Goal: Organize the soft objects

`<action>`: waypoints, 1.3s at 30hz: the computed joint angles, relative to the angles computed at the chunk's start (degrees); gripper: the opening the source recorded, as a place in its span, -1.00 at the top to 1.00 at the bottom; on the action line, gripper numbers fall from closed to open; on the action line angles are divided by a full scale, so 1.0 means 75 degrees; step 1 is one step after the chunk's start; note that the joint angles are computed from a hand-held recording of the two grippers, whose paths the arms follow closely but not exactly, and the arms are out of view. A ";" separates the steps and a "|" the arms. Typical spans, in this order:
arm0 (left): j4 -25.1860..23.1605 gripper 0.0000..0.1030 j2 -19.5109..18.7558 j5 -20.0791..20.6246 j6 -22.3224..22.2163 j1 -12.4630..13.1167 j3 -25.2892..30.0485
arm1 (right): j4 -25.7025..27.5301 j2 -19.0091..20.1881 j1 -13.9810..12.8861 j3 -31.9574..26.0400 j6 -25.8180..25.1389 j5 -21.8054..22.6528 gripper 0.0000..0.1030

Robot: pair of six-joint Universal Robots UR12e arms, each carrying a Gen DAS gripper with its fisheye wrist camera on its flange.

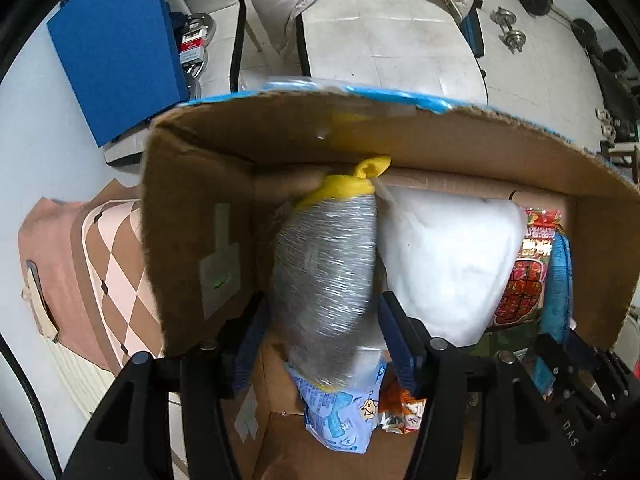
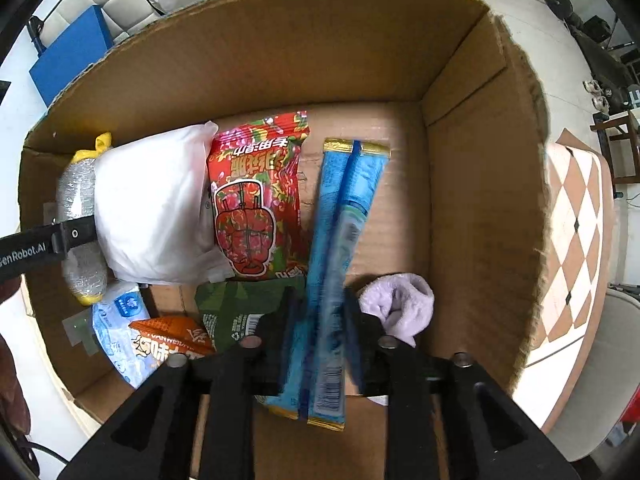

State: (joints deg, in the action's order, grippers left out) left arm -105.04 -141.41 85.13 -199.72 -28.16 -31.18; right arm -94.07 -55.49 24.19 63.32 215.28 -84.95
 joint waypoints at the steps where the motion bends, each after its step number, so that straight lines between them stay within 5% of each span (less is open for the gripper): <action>1: 0.0050 -0.14 0.0041 -0.0030 -0.0032 0.0011 -0.0058 | -0.0025 -0.0004 0.0014 -0.0003 0.0000 -0.0040 0.30; 3: 0.0164 -0.37 0.0140 0.0038 -0.0075 0.0009 -0.0183 | -0.0008 -0.0028 0.0038 -0.0018 0.0014 -0.0131 0.29; 10: 0.0901 -0.41 0.0765 -0.0074 -0.0174 -0.0007 -0.1080 | -0.0100 -0.0196 0.0182 0.0045 -0.0006 -0.0250 0.29; 12: 0.1272 -0.64 0.1037 -0.0046 -0.0225 -0.0030 -0.1494 | -0.0141 -0.0260 0.0241 0.0084 -0.0052 -0.0298 0.27; 20: 0.2321 -0.97 0.1989 0.0433 -0.0310 -0.0183 -0.2947 | -0.0095 -0.0632 0.0461 0.0246 -0.0278 -0.0593 -0.50; 31: 0.2858 -0.97 0.2613 0.0493 -0.0435 -0.0425 -0.3894 | -0.0153 -0.0965 0.0598 0.0630 -0.0148 -0.0440 -1.00; 39: 0.3122 -0.97 0.2864 0.0533 -0.0599 -0.0533 -0.4159 | -0.0266 -0.1180 0.0666 0.0768 0.0051 -0.0779 -1.00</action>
